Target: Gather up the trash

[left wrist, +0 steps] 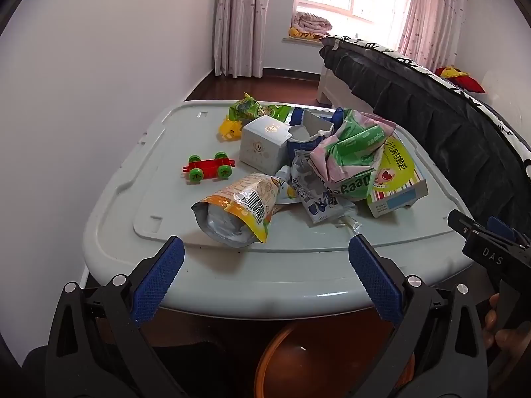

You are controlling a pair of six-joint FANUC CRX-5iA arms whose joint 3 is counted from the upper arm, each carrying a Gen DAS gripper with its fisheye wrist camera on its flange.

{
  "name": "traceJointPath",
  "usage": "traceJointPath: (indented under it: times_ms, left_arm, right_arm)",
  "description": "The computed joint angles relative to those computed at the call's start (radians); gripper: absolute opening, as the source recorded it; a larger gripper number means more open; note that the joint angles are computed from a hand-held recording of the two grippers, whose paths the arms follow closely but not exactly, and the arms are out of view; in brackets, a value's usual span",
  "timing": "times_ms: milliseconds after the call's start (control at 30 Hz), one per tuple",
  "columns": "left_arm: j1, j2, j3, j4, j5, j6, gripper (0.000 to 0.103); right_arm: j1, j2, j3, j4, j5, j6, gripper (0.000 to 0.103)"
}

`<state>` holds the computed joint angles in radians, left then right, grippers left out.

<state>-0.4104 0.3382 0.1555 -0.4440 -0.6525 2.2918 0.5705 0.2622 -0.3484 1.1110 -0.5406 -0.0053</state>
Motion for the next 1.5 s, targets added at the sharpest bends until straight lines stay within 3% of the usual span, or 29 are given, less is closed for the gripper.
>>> traceJointPath:
  times_ms: [200,1100,1500]
  left_arm:
    - [0.011,-0.003,-0.013,0.044,0.017,-0.02,0.097]
    - [-0.017,0.005,0.021,-0.061,-0.048,0.05,0.097]
    - [0.009,-0.004,-0.002,-0.002,-0.019,0.014,0.097]
  right_arm:
    - [-0.002,0.0,0.0,-0.004,0.003,0.005,0.098]
    - [-0.002,0.0,-0.001,-0.009,0.006,0.007,0.098]
    - [-0.002,0.0,-0.001,-0.009,0.006,0.008,0.098]
